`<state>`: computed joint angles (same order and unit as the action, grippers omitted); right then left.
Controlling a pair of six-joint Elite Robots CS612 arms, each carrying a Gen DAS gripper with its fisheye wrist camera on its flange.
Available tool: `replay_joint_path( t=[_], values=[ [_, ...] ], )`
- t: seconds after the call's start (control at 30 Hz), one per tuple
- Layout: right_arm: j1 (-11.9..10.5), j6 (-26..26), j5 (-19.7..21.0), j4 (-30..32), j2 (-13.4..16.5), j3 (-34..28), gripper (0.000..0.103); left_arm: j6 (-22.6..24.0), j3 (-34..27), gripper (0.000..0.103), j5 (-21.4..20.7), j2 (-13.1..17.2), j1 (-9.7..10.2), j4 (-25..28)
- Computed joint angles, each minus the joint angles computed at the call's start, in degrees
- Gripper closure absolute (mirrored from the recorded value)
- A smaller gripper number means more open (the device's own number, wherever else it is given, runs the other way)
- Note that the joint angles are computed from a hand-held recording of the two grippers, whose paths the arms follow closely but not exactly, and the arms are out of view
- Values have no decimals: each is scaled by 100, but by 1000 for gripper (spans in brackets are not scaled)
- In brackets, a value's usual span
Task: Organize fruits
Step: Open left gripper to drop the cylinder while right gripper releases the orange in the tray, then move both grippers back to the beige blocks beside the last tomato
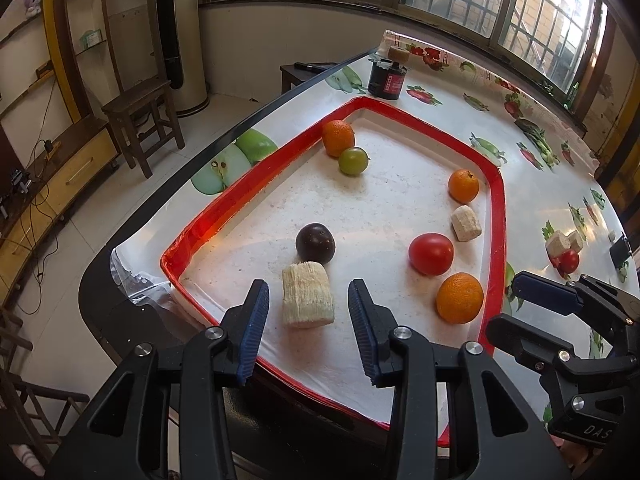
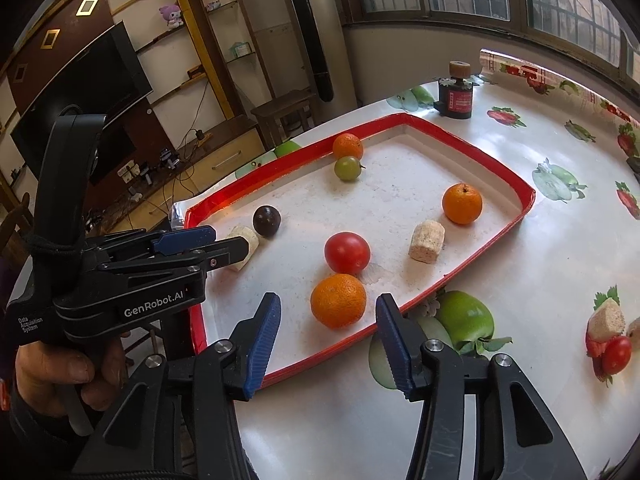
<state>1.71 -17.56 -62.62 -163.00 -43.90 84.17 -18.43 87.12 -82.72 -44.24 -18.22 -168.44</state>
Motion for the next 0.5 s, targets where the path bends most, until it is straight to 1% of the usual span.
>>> replay_joint_path(
  t=[0.2,0.5],
  values=[
    [-114,142,42,-223,-108,183,50,14,40,64,5,-56,-54,-63],
    [-333,397,19,-572,-276,503,50,118,48,64,-128,-96,-170,-132]
  ],
)
